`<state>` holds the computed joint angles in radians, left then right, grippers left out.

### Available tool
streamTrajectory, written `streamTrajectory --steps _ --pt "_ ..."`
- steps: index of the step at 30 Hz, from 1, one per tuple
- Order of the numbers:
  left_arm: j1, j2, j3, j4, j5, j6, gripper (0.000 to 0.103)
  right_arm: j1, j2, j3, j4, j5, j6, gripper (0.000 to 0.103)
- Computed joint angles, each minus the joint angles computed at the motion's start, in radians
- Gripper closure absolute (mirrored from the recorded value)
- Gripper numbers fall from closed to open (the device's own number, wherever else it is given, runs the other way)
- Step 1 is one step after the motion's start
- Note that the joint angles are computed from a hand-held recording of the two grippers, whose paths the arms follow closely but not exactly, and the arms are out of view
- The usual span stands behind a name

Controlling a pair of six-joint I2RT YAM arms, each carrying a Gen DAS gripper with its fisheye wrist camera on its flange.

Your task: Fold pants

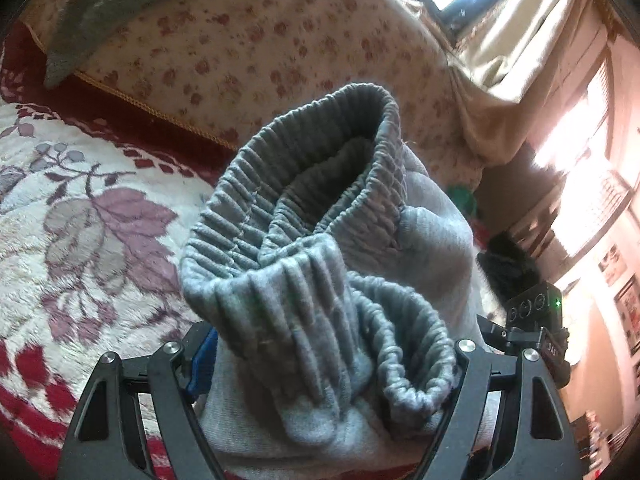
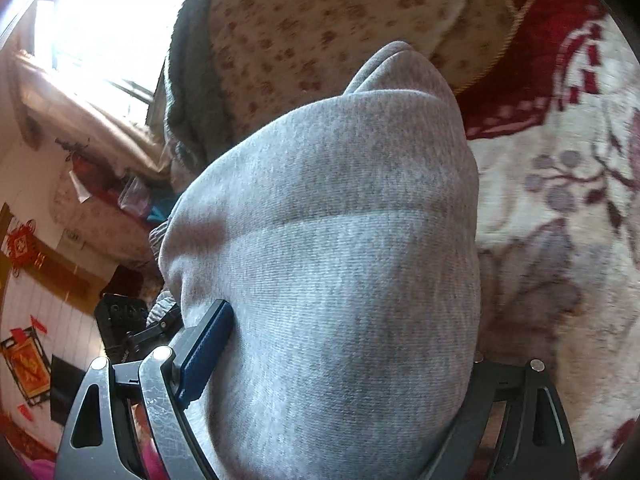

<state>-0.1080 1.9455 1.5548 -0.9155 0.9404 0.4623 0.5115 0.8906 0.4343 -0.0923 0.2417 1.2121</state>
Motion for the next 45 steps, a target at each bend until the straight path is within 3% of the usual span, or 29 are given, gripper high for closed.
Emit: streamTrajectory --steps 3,4,5,7,10,15,19,22,28,45 --pt "-0.022 -0.011 -0.068 0.076 -0.062 -0.024 0.019 -0.03 -0.008 -0.078 0.023 -0.026 0.042 0.011" --pt "-0.018 -0.02 -0.1 0.119 -0.055 -0.019 0.011 -0.031 0.001 -0.099 0.044 -0.024 0.055 0.009" --pt "-0.015 -0.028 -0.12 0.149 -0.055 -0.023 0.005 -0.017 0.01 -0.108 0.051 0.007 0.066 0.002" --pt "-0.01 -0.028 -0.132 0.182 -0.067 -0.041 0.0 0.016 0.014 -0.075 -0.021 0.077 0.072 0.0" --pt "0.003 0.002 -0.095 0.139 -0.067 -0.04 0.0 0.032 0.006 -0.006 -0.159 0.108 0.063 0.0" --pt "0.022 -0.059 -0.15 0.192 -0.104 -0.037 0.0 0.144 0.002 0.101 -0.429 0.26 0.134 0.0" --pt "0.033 -0.125 -0.185 0.198 -0.158 -0.04 0.0 0.231 0.062 0.185 -0.549 0.356 0.199 0.0" --pt "0.03 -0.219 -0.255 0.28 -0.212 -0.064 0.0 0.308 0.13 0.26 -0.644 0.467 0.29 0.0" --pt "0.012 -0.363 -0.332 0.368 -0.296 -0.058 0.0 0.362 0.239 0.367 -0.716 0.514 0.331 0.0" --pt "-0.047 -0.577 -0.457 0.433 -0.324 -0.076 0.0 0.507 0.423 0.596 -0.996 0.627 0.523 0.0"
